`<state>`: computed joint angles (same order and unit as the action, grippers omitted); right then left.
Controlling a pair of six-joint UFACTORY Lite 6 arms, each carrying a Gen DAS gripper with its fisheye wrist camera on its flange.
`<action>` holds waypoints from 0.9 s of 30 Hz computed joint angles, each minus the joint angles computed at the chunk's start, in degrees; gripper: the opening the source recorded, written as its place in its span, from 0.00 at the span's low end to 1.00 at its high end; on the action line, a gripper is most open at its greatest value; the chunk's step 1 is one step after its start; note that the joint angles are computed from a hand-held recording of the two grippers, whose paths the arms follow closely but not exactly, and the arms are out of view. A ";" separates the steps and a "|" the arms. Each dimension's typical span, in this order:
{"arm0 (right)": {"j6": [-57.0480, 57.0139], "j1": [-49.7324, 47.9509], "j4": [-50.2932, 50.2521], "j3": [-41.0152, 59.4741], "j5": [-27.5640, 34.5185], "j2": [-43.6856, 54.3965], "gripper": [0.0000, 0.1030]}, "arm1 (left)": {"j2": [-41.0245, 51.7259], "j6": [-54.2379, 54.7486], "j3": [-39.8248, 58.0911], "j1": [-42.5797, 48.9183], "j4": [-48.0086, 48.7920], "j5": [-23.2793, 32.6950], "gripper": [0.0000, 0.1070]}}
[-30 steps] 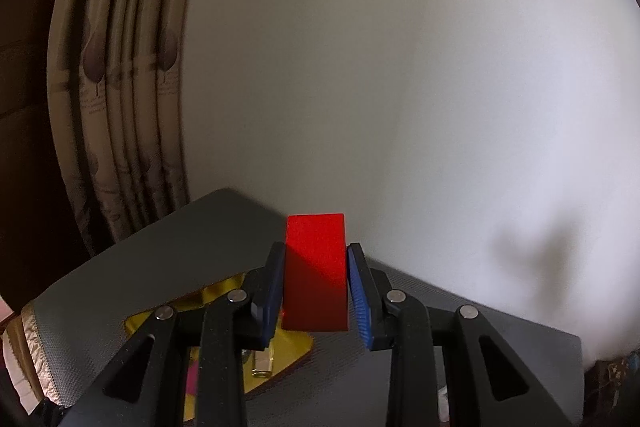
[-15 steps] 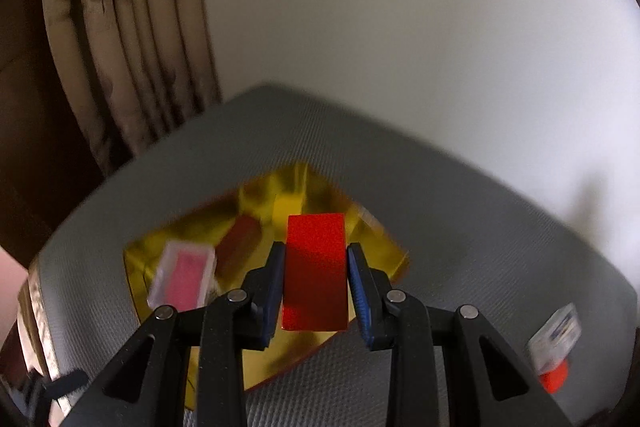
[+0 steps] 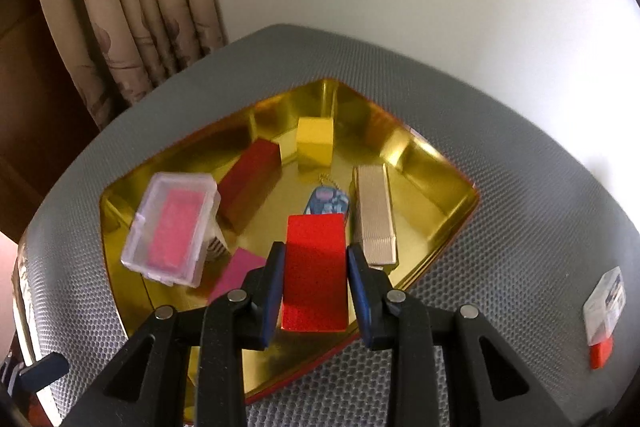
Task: Organize rigid objects
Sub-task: 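Carry the red block into the tin and open the right gripper, then grasp the clear white-labelled box with the left gripper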
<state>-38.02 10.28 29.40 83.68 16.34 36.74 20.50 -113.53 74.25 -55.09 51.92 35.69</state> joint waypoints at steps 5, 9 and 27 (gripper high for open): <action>-0.97 0.70 0.71 1.06 -0.86 2.60 0.30 | 0.56 0.16 -0.10 -0.66 -0.31 0.62 0.95; -12.05 -1.22 11.85 2.13 3.19 2.91 0.34 | 2.15 1.46 1.47 -1.21 -1.18 1.91 0.95; -56.64 -61.76 40.85 -15.78 19.65 -7.28 0.52 | 35.27 37.40 51.48 -6.59 -15.11 12.17 0.95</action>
<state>-94.66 -51.49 70.24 67.90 35.99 29.46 55.77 -76.13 125.73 -61.67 36.81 47.86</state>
